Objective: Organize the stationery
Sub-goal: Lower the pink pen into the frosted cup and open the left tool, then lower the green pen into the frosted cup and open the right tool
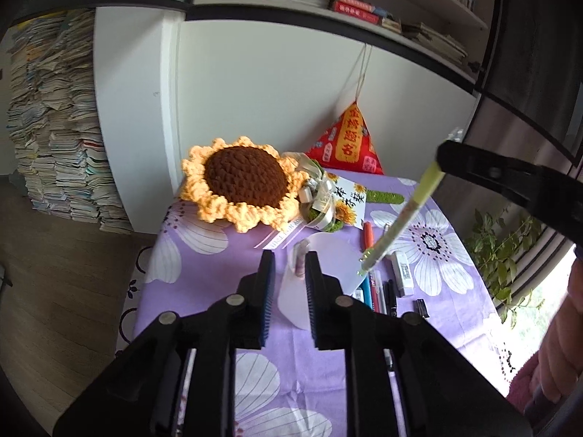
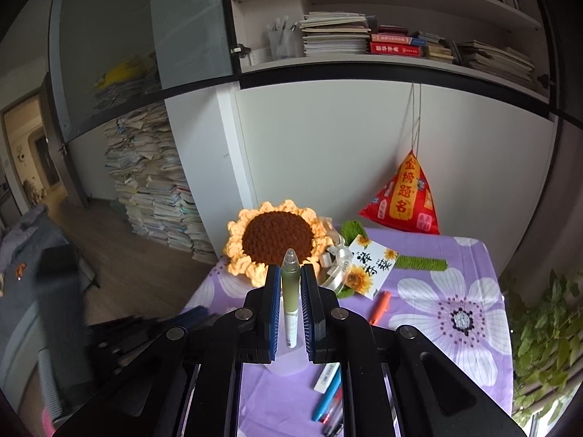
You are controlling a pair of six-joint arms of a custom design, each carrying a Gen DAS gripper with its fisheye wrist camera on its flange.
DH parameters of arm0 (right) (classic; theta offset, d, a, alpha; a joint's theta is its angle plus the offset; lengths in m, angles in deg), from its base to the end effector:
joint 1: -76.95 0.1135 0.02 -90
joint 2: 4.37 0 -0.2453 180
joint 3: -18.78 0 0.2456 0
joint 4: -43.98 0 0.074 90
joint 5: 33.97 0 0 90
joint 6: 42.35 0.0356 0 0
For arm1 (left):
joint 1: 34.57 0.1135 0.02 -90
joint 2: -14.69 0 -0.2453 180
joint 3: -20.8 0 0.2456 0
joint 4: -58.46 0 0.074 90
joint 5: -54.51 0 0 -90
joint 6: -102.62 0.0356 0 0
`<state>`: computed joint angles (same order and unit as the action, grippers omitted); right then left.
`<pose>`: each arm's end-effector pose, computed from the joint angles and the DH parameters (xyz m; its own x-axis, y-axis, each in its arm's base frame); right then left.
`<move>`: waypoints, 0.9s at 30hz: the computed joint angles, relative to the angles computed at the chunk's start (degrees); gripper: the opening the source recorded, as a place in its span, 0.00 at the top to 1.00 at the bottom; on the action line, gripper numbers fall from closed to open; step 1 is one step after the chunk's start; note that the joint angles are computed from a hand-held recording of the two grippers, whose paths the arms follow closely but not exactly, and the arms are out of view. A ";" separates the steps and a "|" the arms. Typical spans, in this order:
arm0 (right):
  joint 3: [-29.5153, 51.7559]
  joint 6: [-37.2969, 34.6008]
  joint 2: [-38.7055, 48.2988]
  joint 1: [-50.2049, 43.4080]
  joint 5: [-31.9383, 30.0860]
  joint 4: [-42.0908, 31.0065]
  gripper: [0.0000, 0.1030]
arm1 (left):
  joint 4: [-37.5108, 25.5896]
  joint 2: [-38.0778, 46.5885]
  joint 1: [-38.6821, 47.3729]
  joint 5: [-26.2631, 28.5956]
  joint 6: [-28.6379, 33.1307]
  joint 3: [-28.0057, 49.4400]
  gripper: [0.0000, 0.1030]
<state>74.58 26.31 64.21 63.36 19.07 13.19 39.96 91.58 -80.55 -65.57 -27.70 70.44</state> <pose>0.2424 -0.0366 0.2169 -0.5382 -0.1690 -0.8257 -0.4633 0.8777 0.1223 0.1906 -0.1716 0.1649 -0.6249 -0.1591 -0.7643 -0.0330 0.9835 -0.1778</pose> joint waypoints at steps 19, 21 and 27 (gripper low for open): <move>-1.91 2.30 13.67 17.71 17.86 9.26 0.88 | -0.17 -5.35 1.27 -0.22 -5.52 -9.40 0.78; -1.12 2.72 14.94 17.78 17.85 9.23 0.88 | -0.19 -5.00 1.12 -0.12 -5.46 -9.33 0.78; 2.08 3.53 17.41 15.69 13.98 5.31 0.88 | -0.87 -4.44 0.46 0.19 -6.14 -8.87 0.78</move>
<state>76.67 29.84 81.62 79.04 33.05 18.50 39.09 87.14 -80.09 -65.38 -33.85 61.57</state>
